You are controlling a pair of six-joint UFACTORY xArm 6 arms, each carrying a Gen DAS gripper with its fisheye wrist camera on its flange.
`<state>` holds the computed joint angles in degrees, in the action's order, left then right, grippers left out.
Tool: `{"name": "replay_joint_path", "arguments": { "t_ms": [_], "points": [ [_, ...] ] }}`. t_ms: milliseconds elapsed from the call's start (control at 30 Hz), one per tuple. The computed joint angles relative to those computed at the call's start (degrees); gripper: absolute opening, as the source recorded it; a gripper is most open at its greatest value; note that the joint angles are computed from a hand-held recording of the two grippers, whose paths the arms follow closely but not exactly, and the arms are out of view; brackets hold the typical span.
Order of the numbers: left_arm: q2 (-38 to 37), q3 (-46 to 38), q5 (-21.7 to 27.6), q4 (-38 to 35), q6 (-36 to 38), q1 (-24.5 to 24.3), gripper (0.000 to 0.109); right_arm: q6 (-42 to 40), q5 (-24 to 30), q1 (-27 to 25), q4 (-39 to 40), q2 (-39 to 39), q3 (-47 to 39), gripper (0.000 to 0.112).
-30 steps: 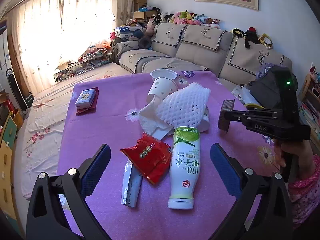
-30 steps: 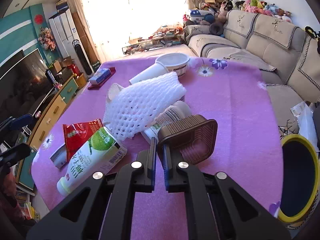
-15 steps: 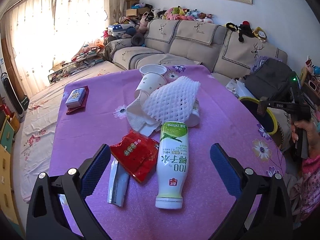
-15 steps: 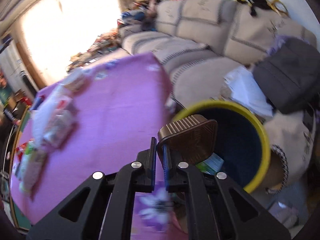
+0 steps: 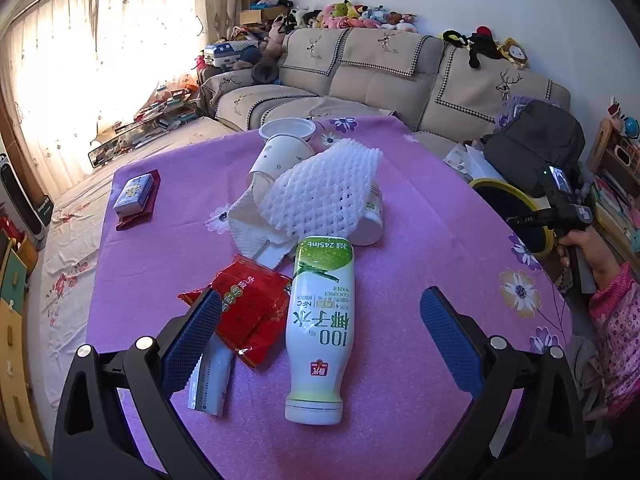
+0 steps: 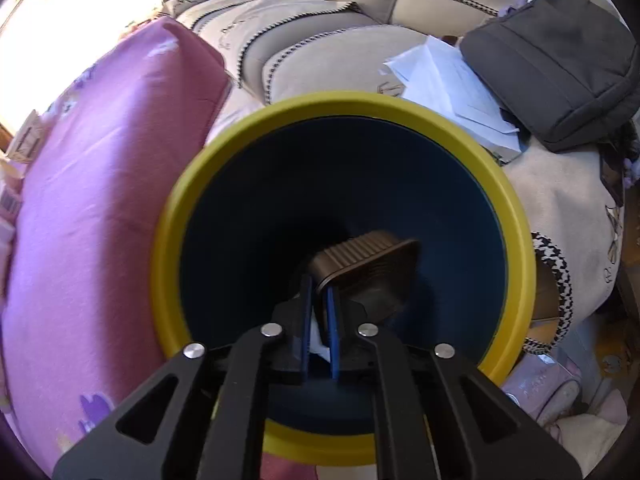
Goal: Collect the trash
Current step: 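Lower the brown tray into the bin and open the right gripper, then grasp the coconut water bottle with the left gripper and lift it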
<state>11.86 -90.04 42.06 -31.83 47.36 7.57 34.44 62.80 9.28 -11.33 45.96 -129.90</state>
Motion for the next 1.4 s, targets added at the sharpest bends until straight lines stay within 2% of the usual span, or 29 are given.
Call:
{"name": "replay_joint_path", "arguments": {
  "t_ms": [67,200,433,633,900,1200,1300,1367,1400],
  "points": [
    [0.1,-0.1,0.2,0.0,0.1,0.0,0.098,0.6,0.6,0.1,-0.4,0.3,-0.8,0.02],
    [0.7,-0.7,0.4,0.4,-0.2,0.1,0.098,1.6,1.2,0.8,-2.2,-0.7,0.0,0.024],
    [2.6,-2.6,1.9,1.2,-0.2,0.1,0.098,3.9,-5.6,3.1,-5.6,-8.9,11.6,0.031],
    [7.5,-7.7,5.1,3.6,-1.2,-0.8,0.098,4.6,-10.9,5.3,-6.2,-14.2,18.8,0.035],
    [13.4,-13.1,4.9,8.5,-4.6,-2.3,0.096,3.4,-13.0,7.1,-5.4,-15.4,19.8,0.039],
    [17.3,-16.9,6.5,11.0,-7.1,-2.3,0.077,2.7,-13.2,8.0,-4.3,-14.0,18.2,0.04],
    [18.4,-18.2,7.7,11.5,-7.8,-2.5,0.066,2.5,-13.3,8.3,-4.1,-13.9,18.1,0.04],
    [18.5,-18.3,8.1,11.5,-8.2,-2.6,0.053,2.6,-13.5,8.3,-4.1,-14.0,18.3,0.04],
    [18.7,-18.6,8.4,11.3,-8.4,-2.6,0.052,2.7,-13.7,8.4,-4.1,-14.3,18.7,0.04]
  ]
}}
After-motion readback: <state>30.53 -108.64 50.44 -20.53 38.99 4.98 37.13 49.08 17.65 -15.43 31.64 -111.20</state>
